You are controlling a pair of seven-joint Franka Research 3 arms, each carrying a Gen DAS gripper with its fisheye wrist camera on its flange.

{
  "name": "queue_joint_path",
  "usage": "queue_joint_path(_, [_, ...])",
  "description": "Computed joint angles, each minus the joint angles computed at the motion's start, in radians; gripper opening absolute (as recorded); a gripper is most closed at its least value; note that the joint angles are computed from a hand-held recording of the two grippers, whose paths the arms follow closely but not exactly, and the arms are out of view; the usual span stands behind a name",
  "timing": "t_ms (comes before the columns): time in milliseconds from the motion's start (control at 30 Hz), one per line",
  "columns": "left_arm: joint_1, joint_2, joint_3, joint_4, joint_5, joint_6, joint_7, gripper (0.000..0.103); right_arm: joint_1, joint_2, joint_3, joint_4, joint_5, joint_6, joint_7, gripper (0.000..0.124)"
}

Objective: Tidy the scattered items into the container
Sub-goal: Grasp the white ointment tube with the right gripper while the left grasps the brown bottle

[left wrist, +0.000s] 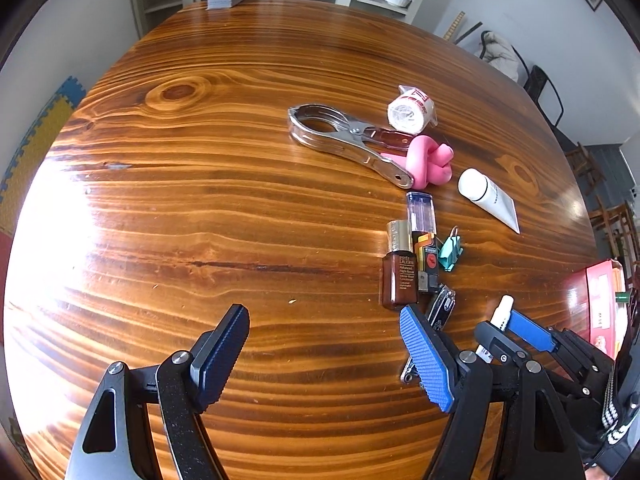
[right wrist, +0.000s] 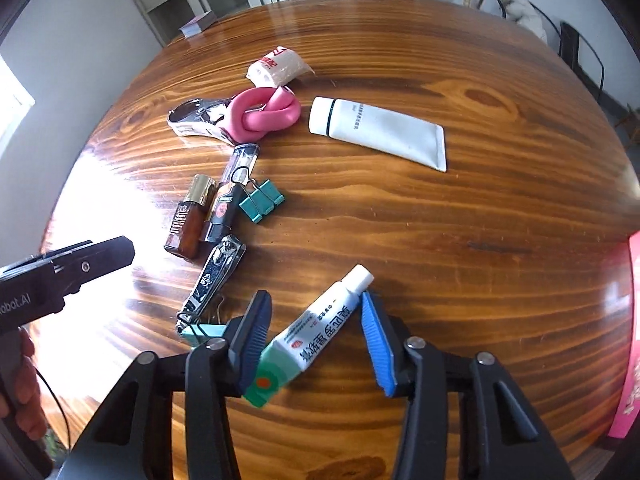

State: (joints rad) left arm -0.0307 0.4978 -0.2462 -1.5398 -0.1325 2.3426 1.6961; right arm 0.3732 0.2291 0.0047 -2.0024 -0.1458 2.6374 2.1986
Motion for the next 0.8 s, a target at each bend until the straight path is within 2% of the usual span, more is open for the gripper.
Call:
queue_joint_path(67, [-0.002, 0.009, -0.004, 0.011, -0.002, -0.006, 0.002, 0.080, 0.012, -0.001, -0.012, 0.001, -0.042, -0.011, 0.020, 0.033])
queue_joint_path(233, [-0.015, 0.030, -0.011, 0.036, 0.000, -0.016, 0.006, 0.079, 0.005, -0.022, -0.014, -0.031, -0.079, 0.004, 0.022, 0.021])
queue_joint_path(567, [-0.069, 0.078, -0.002, 0.088, 0.071, -0.003, -0.012, 0.079, -0.026, -0.079, 0.001, -0.105, -0.057, 0.026, 0.034, 0.021])
queue_joint_path(733, [-0.082, 0.108, 0.001, 0.121, 0.098, -0.003, -0.024, 0.079, -0.034, -0.111, 0.006, -0.134, -0.088, 0.038, 0.064, 0.021])
queue_joint_path(800, [-0.078, 0.116, -0.002, 0.126, 0.097, 0.002, -0.026, 0.072, -0.039, -0.123, 0.008, -0.144, -0.100, 0.040, 0.073, 0.021])
